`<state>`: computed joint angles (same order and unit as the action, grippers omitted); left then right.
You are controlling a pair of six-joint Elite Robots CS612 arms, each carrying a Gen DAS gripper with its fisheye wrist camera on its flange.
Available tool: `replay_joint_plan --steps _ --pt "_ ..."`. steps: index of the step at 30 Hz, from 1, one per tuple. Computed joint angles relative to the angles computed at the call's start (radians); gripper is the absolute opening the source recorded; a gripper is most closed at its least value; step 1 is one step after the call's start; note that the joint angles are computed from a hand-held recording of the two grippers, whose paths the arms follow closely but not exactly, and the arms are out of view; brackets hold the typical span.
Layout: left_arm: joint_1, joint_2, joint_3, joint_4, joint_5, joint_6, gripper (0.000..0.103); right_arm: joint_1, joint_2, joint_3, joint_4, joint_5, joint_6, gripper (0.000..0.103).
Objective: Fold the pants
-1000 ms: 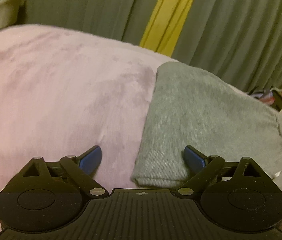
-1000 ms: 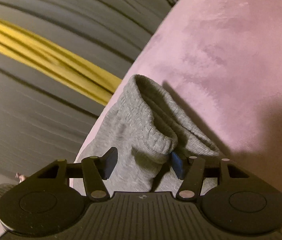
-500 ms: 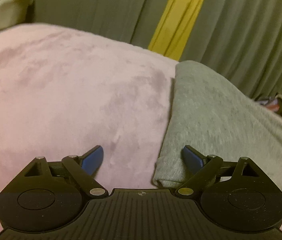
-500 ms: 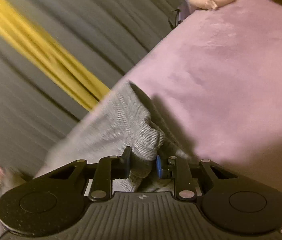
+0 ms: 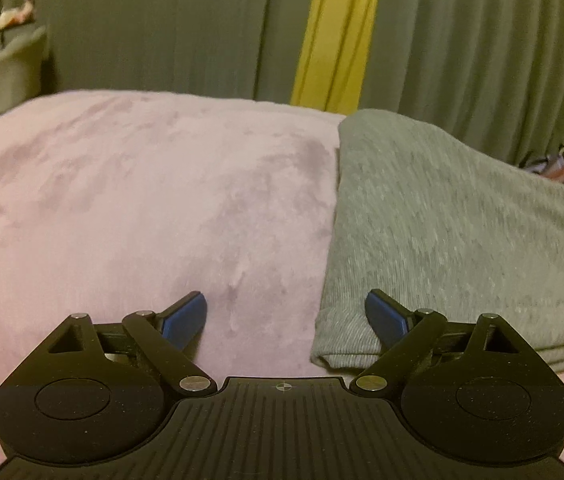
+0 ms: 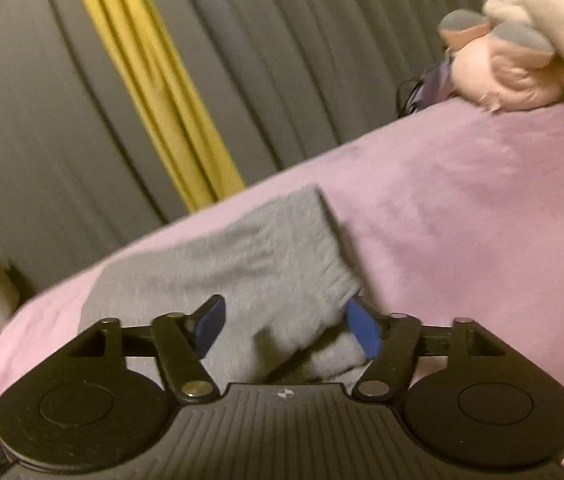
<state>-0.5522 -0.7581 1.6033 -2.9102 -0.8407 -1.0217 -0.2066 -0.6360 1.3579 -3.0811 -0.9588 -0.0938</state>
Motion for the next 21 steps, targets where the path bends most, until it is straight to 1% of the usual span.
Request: replay_joint_plan --steps 1,2,3,4,5,7,10,12,14,15,16,18,19,20,21 --pt "0.001 -0.003 -0.001 0.016 -0.001 0.003 0.095 0.008 0.0 -0.003 0.037 -0.053 -0.036 0.07" --pt "0.0 -0.007 -0.002 0.037 0.001 0.004 0.096 0.011 0.003 -0.004 0.049 -0.095 -0.069 0.075" --pt "-0.003 -0.011 0.0 0.053 0.005 0.002 0.097 0.01 0.015 -0.015 0.049 -0.095 -0.075 0.078" --pt "-0.005 -0.014 0.004 0.059 0.007 0.002 0.097 0.002 0.022 -0.018 0.044 -0.065 -0.069 0.078" --pt "-0.008 -0.017 0.009 0.065 0.008 0.002 0.097 -0.001 0.025 -0.023 0.049 -0.052 -0.069 0.08" --pt "-0.014 -0.024 0.016 0.084 0.014 -0.006 0.097 -0.001 0.028 -0.025 0.041 -0.06 -0.089 0.084" --pt "-0.016 -0.039 0.028 0.116 0.007 -0.049 0.097 0.005 0.019 0.01 -0.031 -0.092 -0.116 0.085" --pt "-0.017 -0.054 0.041 0.131 -0.011 -0.089 0.095 0.008 0.012 0.029 -0.054 -0.104 -0.112 0.085" --pt "-0.016 -0.066 0.056 0.108 -0.043 -0.111 0.095 0.007 -0.002 0.048 -0.043 -0.102 -0.107 0.085" --pt "-0.015 -0.071 0.065 0.072 -0.067 -0.115 0.095 0.003 -0.01 0.051 -0.005 -0.077 -0.109 0.085" --pt "-0.016 -0.075 0.076 0.032 -0.086 -0.121 0.095 -0.005 -0.024 0.061 0.048 -0.027 -0.108 0.085" --pt "-0.017 -0.075 0.086 -0.039 -0.109 -0.12 0.095 -0.029 -0.031 0.05 0.236 0.152 -0.082 0.085" --pt "-0.019 -0.073 0.088 -0.069 -0.115 -0.104 0.095 -0.037 -0.027 0.038 0.324 0.227 -0.069 0.085" --pt "-0.02 -0.07 0.085 -0.087 -0.123 -0.082 0.095 -0.043 -0.018 0.02 0.41 0.296 -0.04 0.085" --pt "-0.023 -0.067 0.079 -0.093 -0.124 -0.058 0.095 -0.046 -0.009 0.004 0.46 0.342 -0.007 0.085"
